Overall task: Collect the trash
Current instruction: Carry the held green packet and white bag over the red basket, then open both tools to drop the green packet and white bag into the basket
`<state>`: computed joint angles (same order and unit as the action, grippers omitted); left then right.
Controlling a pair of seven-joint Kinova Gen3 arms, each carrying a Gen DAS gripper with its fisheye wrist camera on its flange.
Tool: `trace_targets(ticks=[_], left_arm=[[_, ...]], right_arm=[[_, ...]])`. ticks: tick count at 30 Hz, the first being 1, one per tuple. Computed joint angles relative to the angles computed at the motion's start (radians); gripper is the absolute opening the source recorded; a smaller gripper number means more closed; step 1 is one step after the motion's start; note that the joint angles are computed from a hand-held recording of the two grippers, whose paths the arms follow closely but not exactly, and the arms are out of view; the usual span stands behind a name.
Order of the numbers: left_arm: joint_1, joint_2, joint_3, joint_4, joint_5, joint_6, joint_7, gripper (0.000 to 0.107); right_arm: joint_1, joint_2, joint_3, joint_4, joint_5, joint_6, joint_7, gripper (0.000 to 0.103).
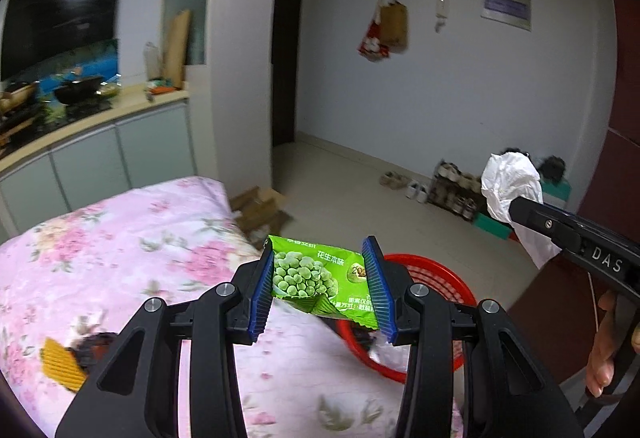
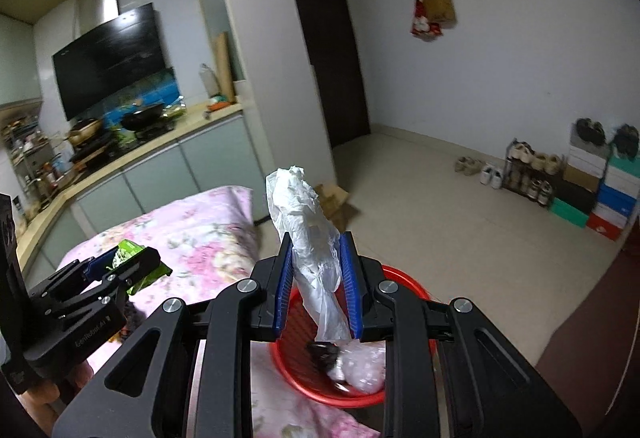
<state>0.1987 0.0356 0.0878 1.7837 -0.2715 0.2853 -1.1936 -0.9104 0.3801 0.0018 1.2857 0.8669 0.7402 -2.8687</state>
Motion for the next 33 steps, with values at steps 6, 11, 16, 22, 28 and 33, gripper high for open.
trace_targets(ticks=[6,11,16,22,28,33], left_arm=[[-0.009,0.075,0.036,-0.047,0.148,0.015,-0.16,0.041],[-0.034,0.131,0.067,-0.084,0.274,0.043,-0.299,0.041],[-0.041,0.21,0.088,-0.146,0.361,0.117,-0.418,0.041],[-0.022,0.282,0.072,-0.206,0.389,0.186,-0.455,0.041],[-0.009,0.33,0.056,-0.247,0.393,0.224,-0.456,0.041],[-0.002,0.354,0.052,-0.27,0.393,0.25,-0.449,0.045]], right_arm=[[0.006,-0.003,0.005,0.024,0.014,0.027,-0.032,0.023],[0.038,0.008,-0.004,0.032,-0.022,0.042,-0.019,0.023],[0.084,0.048,-0.016,0.005,-0.116,0.061,0.061,0.023],[0.131,0.103,-0.017,-0.029,-0.252,0.074,0.173,0.023],[0.173,0.145,-0.014,-0.049,-0.366,0.058,0.272,0.023],[0.201,0.159,-0.013,-0.052,-0.454,0.028,0.327,0.045]])
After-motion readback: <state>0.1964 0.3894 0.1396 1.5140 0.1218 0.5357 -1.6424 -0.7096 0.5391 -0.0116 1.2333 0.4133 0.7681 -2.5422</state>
